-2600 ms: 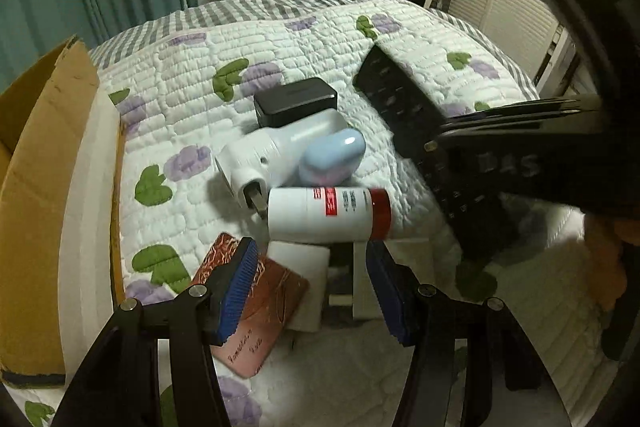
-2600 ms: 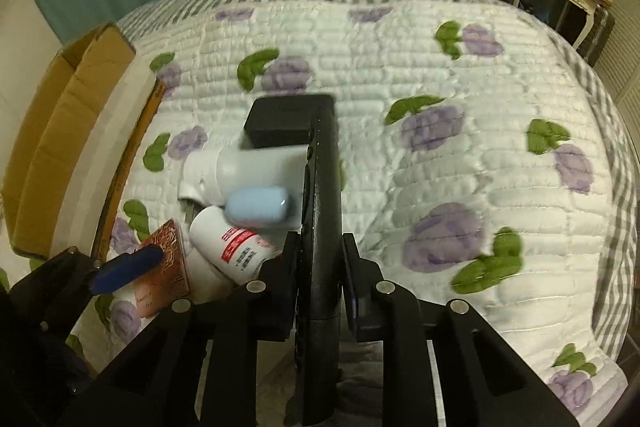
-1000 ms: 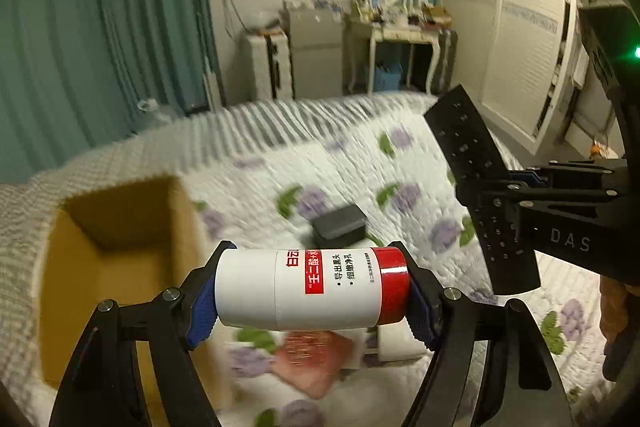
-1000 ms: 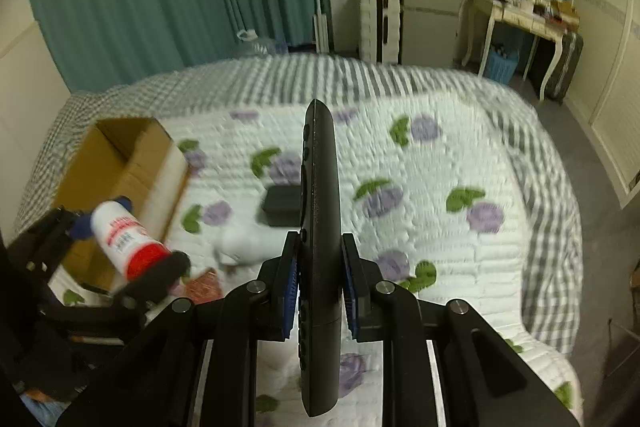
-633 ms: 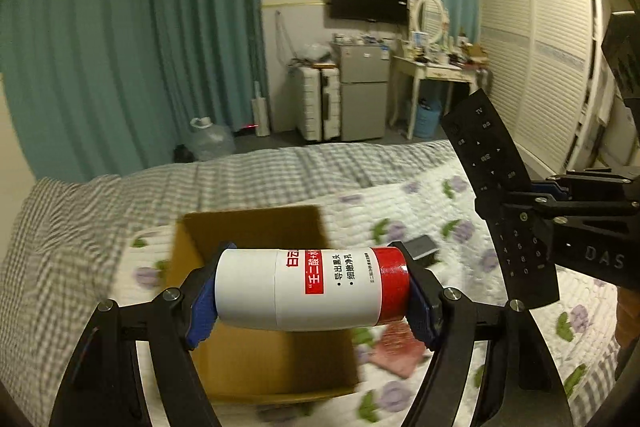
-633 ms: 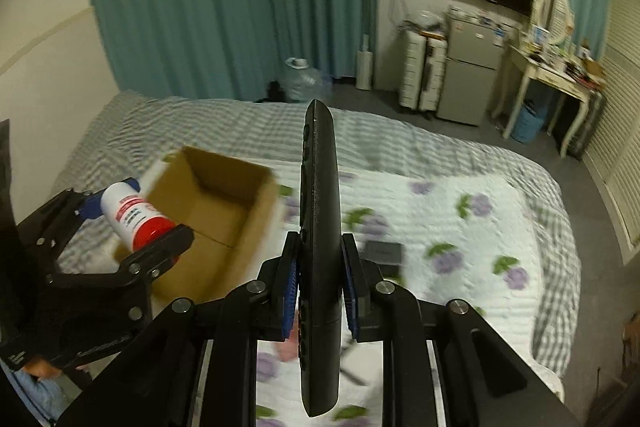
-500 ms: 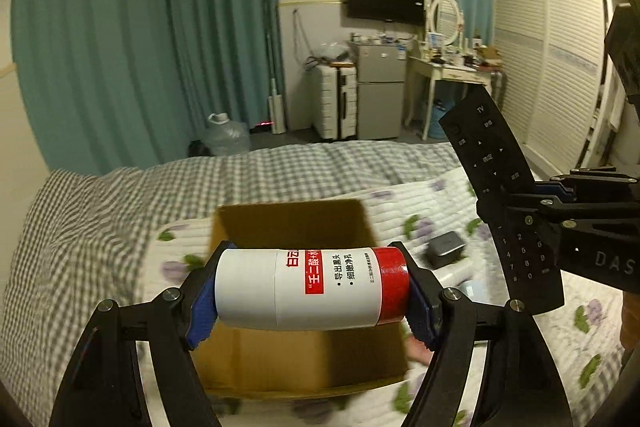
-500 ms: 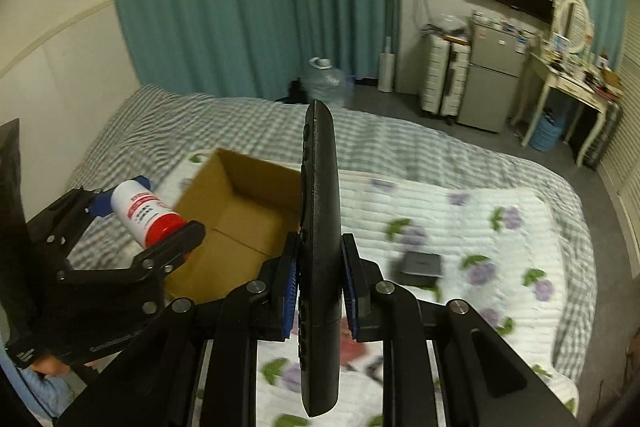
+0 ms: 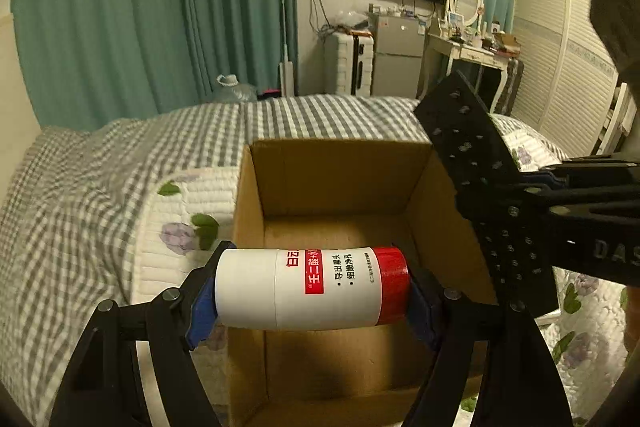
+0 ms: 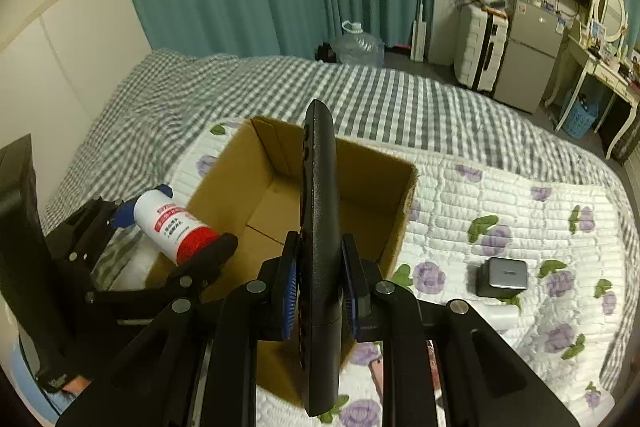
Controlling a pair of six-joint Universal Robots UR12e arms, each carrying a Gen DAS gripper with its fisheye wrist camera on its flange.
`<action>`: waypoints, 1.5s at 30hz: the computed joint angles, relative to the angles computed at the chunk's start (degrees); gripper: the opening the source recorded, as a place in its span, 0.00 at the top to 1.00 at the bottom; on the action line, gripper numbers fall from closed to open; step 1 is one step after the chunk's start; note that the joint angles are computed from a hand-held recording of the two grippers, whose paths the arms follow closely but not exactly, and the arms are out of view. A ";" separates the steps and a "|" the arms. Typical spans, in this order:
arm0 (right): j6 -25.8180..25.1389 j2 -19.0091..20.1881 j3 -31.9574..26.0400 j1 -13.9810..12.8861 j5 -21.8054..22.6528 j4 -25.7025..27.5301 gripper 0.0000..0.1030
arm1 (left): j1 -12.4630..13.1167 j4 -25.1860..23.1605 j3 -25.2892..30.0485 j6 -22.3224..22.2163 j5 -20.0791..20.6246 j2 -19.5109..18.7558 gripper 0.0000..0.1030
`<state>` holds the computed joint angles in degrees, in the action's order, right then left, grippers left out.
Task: Organize rigid objects
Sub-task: 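Carry the remote and bottle over the cardboard box with both grippers, then open the right gripper to drop the remote while the left releases the bottle into the box, then grasp the white USB charger with the right gripper while the left approaches the red card case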
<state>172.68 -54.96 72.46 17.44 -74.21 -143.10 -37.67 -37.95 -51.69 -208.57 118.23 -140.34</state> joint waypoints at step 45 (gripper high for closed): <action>-25.77 -7.82 19.76 -11.71 -0.24 -3.93 0.30 | -9.27 -29.76 36.74 -10.96 3.05 -19.52 0.23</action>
<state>146.91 -62.78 92.22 5.72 -74.46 -147.03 -46.94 -67.72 -14.95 -219.53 121.29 -159.85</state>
